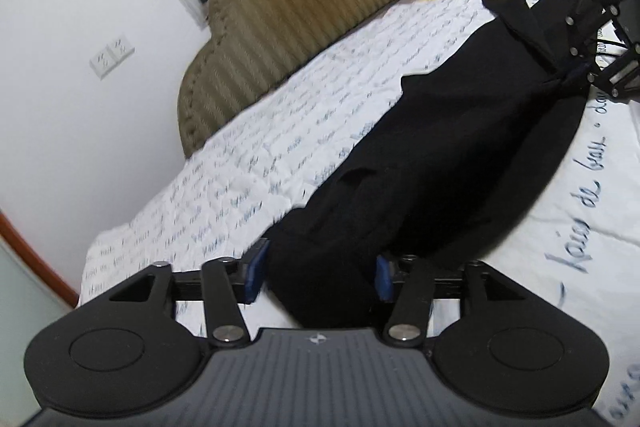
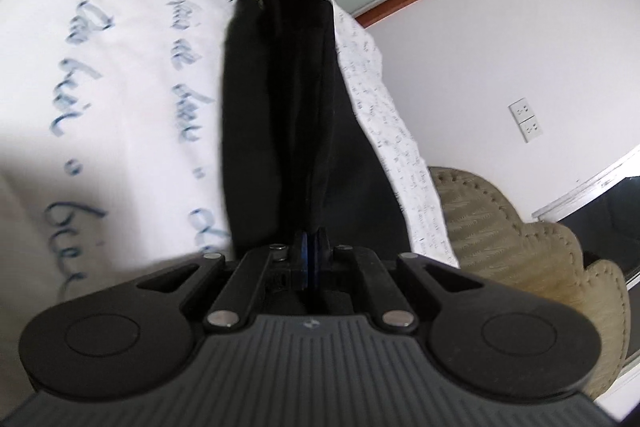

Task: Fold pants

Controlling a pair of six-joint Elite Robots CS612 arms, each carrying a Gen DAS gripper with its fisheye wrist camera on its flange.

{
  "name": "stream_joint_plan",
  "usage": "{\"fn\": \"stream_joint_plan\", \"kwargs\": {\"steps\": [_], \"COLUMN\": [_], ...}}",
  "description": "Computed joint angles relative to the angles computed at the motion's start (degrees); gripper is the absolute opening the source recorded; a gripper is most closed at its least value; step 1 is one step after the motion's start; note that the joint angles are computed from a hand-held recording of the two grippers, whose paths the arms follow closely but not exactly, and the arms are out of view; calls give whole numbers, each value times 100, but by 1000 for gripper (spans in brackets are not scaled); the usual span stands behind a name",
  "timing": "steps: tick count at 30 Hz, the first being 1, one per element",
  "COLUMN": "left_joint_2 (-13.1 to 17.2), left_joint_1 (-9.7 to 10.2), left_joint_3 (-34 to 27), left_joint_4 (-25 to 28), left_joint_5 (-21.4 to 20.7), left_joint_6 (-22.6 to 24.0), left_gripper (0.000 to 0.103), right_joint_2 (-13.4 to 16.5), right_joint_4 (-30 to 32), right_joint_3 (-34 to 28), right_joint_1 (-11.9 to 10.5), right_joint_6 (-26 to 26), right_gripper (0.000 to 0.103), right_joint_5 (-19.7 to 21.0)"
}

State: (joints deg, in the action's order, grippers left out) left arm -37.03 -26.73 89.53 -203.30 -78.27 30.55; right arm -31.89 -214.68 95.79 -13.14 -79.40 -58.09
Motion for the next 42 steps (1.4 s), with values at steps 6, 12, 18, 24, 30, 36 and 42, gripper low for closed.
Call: {"fn": "stream_joint_plan", "kwargs": {"steps": [6, 12, 18, 24, 30, 36, 42], "left_joint_2": [-227, -186, -392, -144, 359, 519, 509], "left_joint_1": [-8, -67, -42, -353, -790, -899, -1002], "left_joint_3": [332, 283, 328, -176, -1206, -1301, -1119], "left_joint_4": [132, 389, 269, -111, 1330, 1517, 1218], "left_joint_5": [25, 596, 272, -475, 226, 178, 91], "left_joint_6": [78, 399, -688, -417, -1620, -2067, -1610], "left_gripper": [58, 89, 89, 89, 89, 89, 89], "right_joint_2": [-3, -52, -24, -294, -171, -472, -461], "right_joint_4": [-158, 25, -140, -61, -46, 716, 468], "right_joint_3": [152, 164, 161, 294, -28, 334, 249], "right_joint_1": [-61, -44, 3, -196, -143, -195, -392], "right_joint_6": [-2, -19, 414, 1603, 2548, 1503, 299], "right_gripper": [5, 4, 5, 9, 33, 19, 35], "right_joint_5": [177, -24, -195, 124, -339, -598, -334]}}
